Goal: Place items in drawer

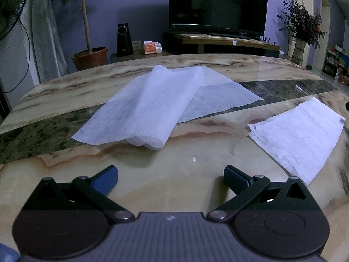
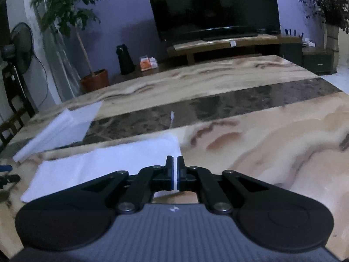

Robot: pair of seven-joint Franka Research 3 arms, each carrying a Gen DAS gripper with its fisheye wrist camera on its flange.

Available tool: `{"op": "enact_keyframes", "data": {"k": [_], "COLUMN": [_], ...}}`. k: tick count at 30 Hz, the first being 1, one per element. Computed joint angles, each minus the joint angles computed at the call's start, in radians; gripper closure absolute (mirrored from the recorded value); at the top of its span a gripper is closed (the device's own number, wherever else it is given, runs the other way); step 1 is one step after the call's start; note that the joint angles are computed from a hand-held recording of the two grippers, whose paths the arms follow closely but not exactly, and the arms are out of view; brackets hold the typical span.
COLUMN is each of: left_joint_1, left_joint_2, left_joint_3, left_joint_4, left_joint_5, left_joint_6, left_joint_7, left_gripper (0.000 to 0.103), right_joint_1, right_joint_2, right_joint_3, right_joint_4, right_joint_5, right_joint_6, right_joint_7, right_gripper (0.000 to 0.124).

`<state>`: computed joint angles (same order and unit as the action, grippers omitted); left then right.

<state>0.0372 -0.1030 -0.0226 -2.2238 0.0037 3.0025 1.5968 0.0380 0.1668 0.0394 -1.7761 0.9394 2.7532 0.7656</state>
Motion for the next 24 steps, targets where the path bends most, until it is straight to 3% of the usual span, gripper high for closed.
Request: {"op": "enact_keyframes", "data": {"k": [1,2,3,8,11,12,20,24], "left_joint_1": [0.000,0.000,0.000,0.000,0.000,0.000,0.000,0.000], "left_joint_2": [0.000,0.000,0.000,0.000,0.000,0.000,0.000,0.000], "left_joint_3": [0.000,0.000,0.000,-0.001,-0.001,-0.001,0.000,0.000], "left_joint_4": [0.000,0.000,0.000,0.000,0.000,0.000,0.000,0.000], "left_joint_5": [0.000,0.000,0.000,0.000,0.000,0.000,0.000,0.000], "left_joint_6": [0.000,0.000,0.000,0.000,0.000,0.000,0.000,0.000], "left_joint_7": [0.000,0.000,0.000,0.000,0.000,0.000,0.000,0.000], "left_gripper": [0.000,0.000,0.000,0.000,0.000,0.000,0.000,0.000], "right_joint_1": [0.000,0.001,0.004,0.024,0.048,0.052,0.013,0.005], "right_joint_2": [0.006,0.012,0.015,0.011,0.002,0.001,-0.013,-0.007], "right_joint_3": [-0.008,-0.015,-0.019,-0.019,-0.023,-0.024,0.013,-0.003], "right_joint_4": [0.010,0.018,0.018,-0.011,-0.045,-0.051,-0.054,-0.025], "right_joint_5": [-0.022,-0.050,-0.077,-0.197,-0.301,-0.324,-0.150,-0.109], "right_joint_6": [-0.029,-0.051,-0.054,-0.030,0.022,0.037,0.051,-0.009], "right_joint_7": [0.045,0.088,0.117,0.153,0.171,0.181,0.065,0.097], "right_gripper": [0.113,0.096,0.091,0.091,0.098,0.121,0.123,0.121]}}
